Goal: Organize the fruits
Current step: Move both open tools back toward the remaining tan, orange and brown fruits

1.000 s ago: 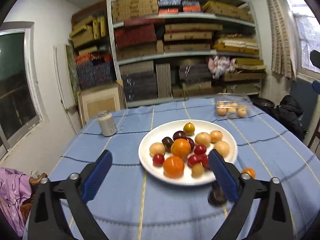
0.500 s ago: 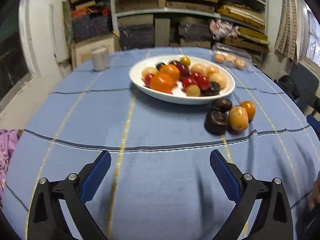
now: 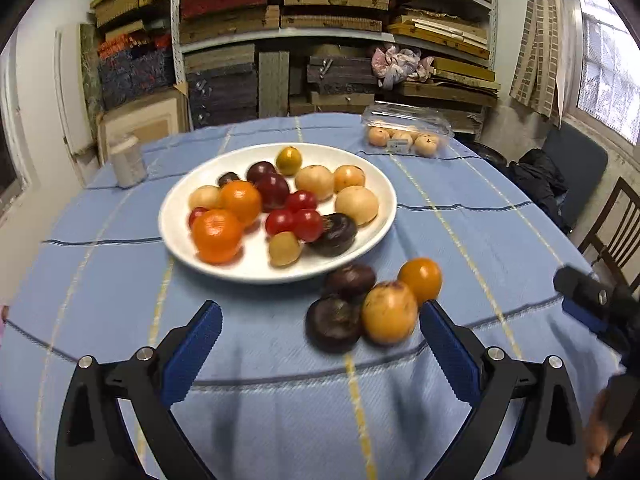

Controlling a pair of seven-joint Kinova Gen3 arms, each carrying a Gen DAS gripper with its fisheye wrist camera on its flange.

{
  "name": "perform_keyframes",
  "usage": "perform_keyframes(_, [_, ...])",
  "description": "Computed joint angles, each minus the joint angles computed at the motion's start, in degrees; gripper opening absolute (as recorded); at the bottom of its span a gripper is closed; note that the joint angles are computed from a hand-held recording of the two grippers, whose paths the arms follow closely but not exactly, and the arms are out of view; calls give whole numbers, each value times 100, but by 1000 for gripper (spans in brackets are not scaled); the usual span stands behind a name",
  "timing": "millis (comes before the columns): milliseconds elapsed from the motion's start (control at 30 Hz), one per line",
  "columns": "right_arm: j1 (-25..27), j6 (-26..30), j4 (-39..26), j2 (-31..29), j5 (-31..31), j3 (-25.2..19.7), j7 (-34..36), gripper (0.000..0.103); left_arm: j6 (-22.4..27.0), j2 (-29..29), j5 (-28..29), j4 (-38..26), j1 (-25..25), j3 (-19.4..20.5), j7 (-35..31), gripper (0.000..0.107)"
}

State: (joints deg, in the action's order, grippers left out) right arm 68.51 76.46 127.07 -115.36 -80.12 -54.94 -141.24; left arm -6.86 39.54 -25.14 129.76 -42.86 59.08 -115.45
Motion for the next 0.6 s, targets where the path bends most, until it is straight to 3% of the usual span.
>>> perform_keyframes(100, [56, 0, 16, 62, -121, -47, 165, 99, 166, 31, 148, -215, 470, -148, 127, 100])
perform_keyframes(233, [113, 13, 88, 111, -282, -98, 286, 99, -506, -397, 912, -171, 1529, -1134, -254, 100])
perform_keyframes(300, [126, 22, 182, 106, -395, -110, 302, 99, -451, -328, 900, -287, 1741, -1369, -118, 100])
perform_keyframes(400, [134, 49, 250, 64, -481, -84, 291, 99, -20, -131, 325, -480, 1361, -1065, 417, 100])
perform_keyframes(467, [148, 69, 247, 48, -488, -59, 307, 99, 317, 64, -40, -540, 830, -609, 371, 100])
perform_keyframes(533, [159, 81, 255, 35, -516, -42, 339, 99, 281, 155, -222, -398, 445, -393, 66, 100])
perform_keyframes(600, [164, 94, 251, 27, -530, -20, 356, 99, -110, -165, -81, -109, 286, -602, -398, 100])
